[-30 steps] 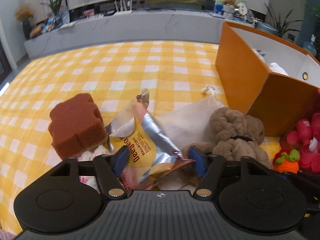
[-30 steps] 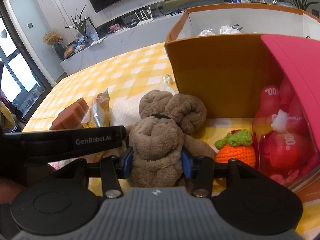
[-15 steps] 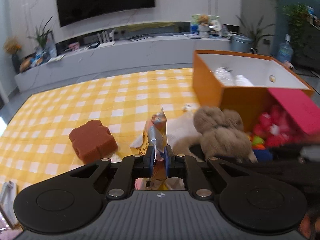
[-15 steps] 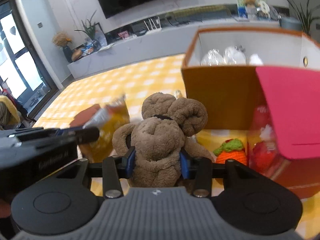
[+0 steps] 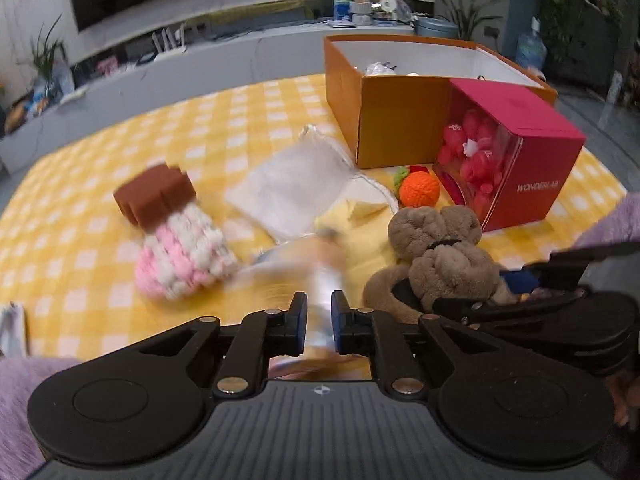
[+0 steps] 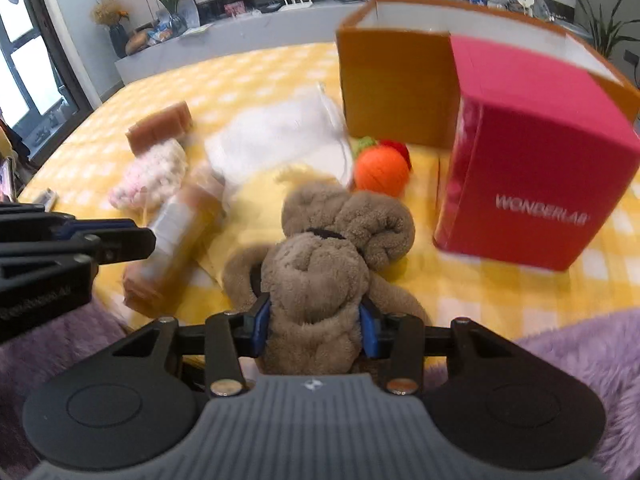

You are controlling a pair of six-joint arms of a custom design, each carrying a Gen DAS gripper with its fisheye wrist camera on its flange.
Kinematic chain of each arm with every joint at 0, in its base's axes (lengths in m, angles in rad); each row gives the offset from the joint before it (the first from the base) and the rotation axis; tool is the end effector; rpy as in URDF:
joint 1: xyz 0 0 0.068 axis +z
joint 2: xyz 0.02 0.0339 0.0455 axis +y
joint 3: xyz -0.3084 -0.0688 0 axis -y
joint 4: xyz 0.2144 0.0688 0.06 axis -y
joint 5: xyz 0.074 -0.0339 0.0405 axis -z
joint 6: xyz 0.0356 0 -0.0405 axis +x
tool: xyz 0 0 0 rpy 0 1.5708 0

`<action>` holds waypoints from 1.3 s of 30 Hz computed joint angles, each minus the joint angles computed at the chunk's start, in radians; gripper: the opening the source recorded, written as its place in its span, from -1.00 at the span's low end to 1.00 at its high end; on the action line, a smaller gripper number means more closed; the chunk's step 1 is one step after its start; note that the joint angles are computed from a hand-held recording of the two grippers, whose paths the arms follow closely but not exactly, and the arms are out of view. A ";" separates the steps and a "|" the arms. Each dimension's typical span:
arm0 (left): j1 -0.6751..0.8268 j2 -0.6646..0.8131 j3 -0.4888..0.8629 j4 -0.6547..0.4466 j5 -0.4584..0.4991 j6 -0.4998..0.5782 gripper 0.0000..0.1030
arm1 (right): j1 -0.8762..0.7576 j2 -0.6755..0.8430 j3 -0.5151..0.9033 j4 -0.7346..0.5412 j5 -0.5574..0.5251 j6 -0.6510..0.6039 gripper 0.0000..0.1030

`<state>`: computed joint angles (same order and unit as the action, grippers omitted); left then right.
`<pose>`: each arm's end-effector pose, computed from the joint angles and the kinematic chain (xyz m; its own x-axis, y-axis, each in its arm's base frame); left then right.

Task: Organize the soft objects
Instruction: 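Grasp the Deeyeo wipes pack with the left gripper while the right holds the bear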

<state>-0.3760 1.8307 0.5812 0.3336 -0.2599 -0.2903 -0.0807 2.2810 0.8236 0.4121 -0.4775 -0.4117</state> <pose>0.2730 -0.0979 0.1411 -0.7667 0.0053 -0.6419 -0.0106 0.9997 0.0209 0.3581 -0.0125 0.0497 -0.7269 -0.2978 -0.6188 -0.4900 0.8562 0.1636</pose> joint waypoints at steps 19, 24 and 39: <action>0.036 0.086 0.025 -0.031 -0.005 -0.188 0.80 | -0.017 0.034 0.018 0.004 -0.055 0.036 0.08; 0.034 0.095 -0.021 0.050 -0.017 -0.188 0.84 | -0.027 0.040 0.015 0.016 -0.073 0.058 0.09; 0.093 0.140 0.036 0.018 0.123 -0.190 0.61 | -0.027 0.046 0.021 0.017 -0.079 0.067 0.15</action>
